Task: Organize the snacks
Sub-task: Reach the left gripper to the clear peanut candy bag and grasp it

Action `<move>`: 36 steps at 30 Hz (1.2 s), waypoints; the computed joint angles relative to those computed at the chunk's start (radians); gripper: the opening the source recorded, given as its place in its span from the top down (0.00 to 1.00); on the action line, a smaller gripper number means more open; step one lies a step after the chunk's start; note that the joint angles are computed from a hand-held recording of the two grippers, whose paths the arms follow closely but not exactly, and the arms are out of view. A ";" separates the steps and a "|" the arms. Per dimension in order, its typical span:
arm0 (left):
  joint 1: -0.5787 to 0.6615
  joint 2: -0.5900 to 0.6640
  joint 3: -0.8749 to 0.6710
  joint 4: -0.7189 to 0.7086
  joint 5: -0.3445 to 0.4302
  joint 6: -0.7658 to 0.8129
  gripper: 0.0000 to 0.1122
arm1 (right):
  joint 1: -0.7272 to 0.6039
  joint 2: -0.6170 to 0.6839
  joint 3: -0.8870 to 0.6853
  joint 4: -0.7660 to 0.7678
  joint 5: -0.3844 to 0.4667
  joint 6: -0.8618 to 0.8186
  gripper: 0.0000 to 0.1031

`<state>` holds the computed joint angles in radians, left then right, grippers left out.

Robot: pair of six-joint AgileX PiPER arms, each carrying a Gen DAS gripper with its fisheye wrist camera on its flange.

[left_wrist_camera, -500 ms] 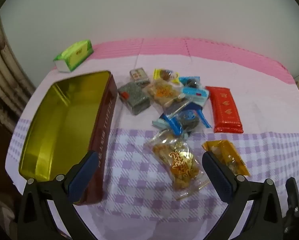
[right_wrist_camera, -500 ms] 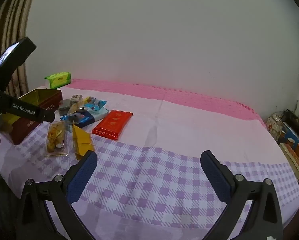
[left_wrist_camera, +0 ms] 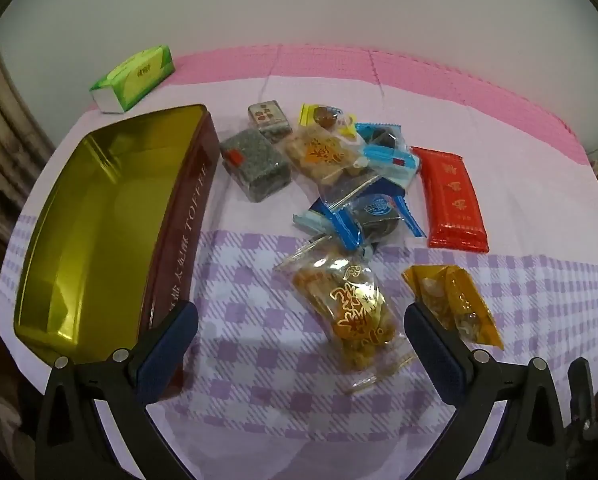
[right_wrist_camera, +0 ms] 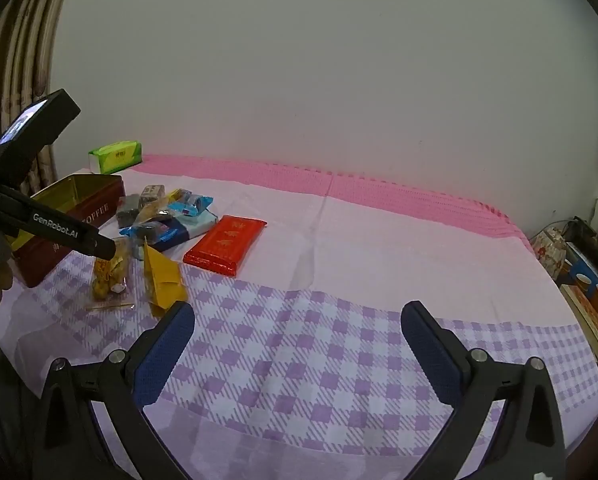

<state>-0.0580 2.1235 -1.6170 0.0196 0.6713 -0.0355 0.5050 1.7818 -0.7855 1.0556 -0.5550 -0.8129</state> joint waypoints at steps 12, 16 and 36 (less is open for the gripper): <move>0.000 0.092 -0.131 -0.043 0.101 0.018 0.09 | -0.016 0.017 0.001 -0.017 0.023 0.025 0.00; 0.011 0.134 -0.178 -0.098 0.150 0.044 0.09 | -0.015 0.013 -0.001 0.003 0.033 0.005 0.00; -0.060 0.312 -0.456 -0.003 0.286 -0.074 0.49 | -0.024 0.039 -0.033 0.046 0.062 -0.033 0.00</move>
<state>-0.1181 2.4356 -2.0727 0.0162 0.9571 -0.1097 0.4806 1.8207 -0.8180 1.1018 -0.4930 -0.8461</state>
